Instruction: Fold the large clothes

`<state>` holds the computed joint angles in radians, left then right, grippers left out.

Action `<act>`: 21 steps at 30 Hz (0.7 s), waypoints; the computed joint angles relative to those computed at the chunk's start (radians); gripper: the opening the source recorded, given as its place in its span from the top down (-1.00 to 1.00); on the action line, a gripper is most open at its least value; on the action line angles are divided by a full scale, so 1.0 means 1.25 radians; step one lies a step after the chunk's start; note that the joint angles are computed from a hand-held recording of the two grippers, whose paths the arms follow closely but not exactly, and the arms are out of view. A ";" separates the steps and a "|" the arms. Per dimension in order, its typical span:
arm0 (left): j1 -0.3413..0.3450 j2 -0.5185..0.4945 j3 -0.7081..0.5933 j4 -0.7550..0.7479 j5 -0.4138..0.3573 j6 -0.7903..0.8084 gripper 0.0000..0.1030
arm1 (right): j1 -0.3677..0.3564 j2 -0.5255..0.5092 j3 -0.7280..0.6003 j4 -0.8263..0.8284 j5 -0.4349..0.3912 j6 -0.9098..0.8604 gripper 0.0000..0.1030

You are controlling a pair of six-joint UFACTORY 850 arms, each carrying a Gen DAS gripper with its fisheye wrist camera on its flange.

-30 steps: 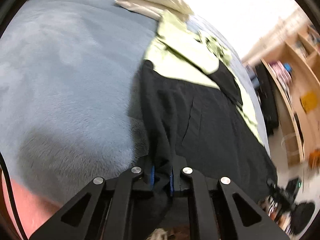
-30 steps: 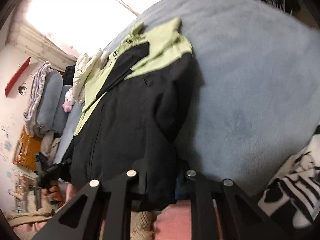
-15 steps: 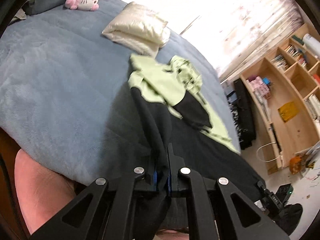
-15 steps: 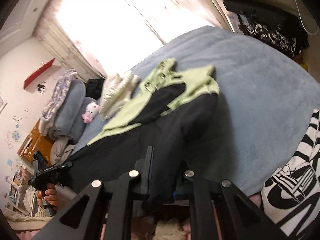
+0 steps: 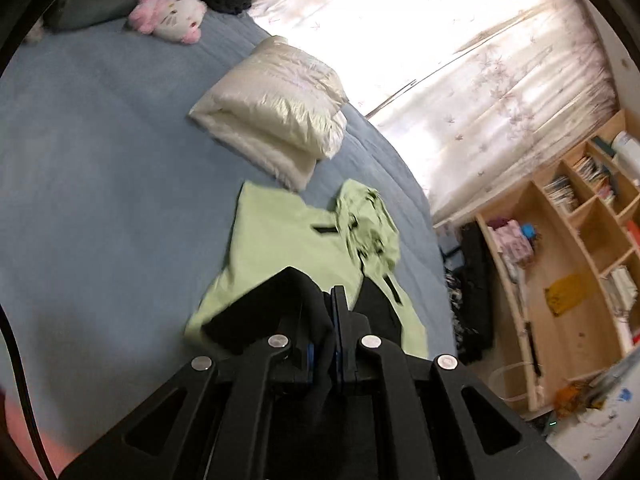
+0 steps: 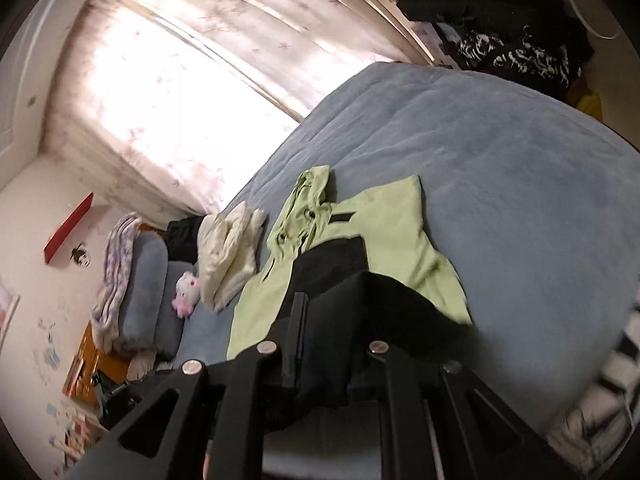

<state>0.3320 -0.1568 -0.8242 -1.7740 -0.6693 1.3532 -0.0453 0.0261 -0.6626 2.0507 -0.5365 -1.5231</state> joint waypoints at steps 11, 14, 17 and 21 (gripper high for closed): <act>-0.072 -0.346 -0.417 -0.088 0.150 -0.105 -0.08 | 0.025 -0.397 -0.473 -0.237 0.128 0.314 -0.56; -0.084 -0.401 -0.482 -0.024 0.191 -0.154 -0.09 | 0.032 -0.461 -0.533 -0.305 0.150 0.344 -0.56; -0.094 -0.454 -0.537 0.154 0.211 -0.230 -0.09 | 0.036 -0.511 -0.575 -0.456 0.178 0.451 -0.56; -0.100 -0.501 -0.567 0.309 0.171 -0.216 -0.09 | 0.038 -0.560 -0.607 -0.595 0.192 0.529 -0.56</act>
<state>0.2074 -0.7836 -1.5329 -1.3872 -0.4561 1.0827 0.0027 -0.6744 -1.4208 1.3066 -0.2961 -0.8622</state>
